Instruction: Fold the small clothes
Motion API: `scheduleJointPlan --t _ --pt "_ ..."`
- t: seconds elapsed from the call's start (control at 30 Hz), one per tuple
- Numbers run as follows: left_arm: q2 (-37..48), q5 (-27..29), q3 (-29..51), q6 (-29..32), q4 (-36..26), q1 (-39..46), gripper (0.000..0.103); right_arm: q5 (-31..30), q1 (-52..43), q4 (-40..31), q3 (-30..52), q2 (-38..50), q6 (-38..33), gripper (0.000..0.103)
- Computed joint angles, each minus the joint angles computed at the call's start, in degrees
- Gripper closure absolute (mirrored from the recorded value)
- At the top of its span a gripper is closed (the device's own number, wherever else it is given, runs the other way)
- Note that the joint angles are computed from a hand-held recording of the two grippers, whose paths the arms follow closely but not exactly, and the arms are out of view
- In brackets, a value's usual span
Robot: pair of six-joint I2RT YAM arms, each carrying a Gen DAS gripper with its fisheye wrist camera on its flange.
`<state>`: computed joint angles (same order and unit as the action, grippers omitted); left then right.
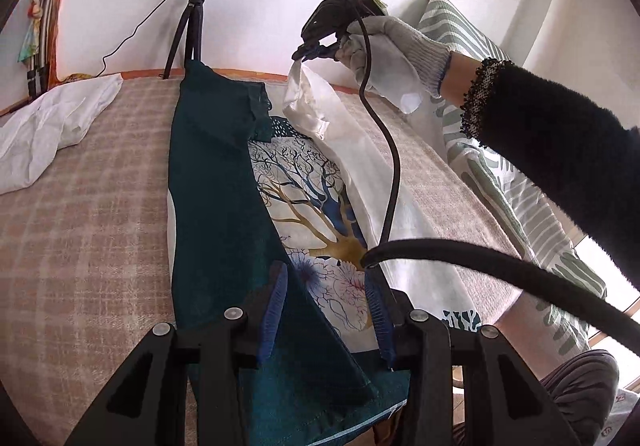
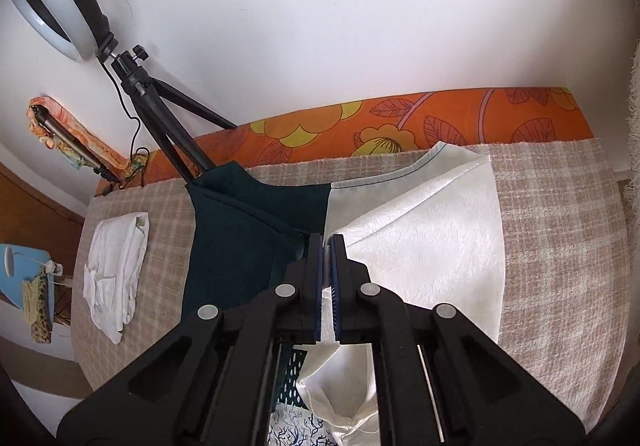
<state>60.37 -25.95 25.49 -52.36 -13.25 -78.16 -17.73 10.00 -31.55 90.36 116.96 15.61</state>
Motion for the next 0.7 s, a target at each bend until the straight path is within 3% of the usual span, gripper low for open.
scheduleJointPlan --t 0.2,0.3,0.4,0.7 --pt "-1.1 0.4 -1.0 -0.6 -1.0 1.0 0.062 -2.1 2.3 0.5 6.1 7.9 2.6 0.095" --pt "-1.2 -0.2 -1.0 -1.3 -1.8 0.8 0.062 -5.8 1.8 2.7 4.0 6.9 4.8 0.058" --pt "-1.3 -1.6 -0.6 -1.5 -3.3 -0.2 0.062 -5.8 1.0 5.6 -1.9 1.3 4.8 0.058" --pt "-0.7 -8.0 2.9 -2.3 -11.7 -7.4 0.06 -6.9 -5.6 1.3 -20.0 -25.4 -0.5 0.058"
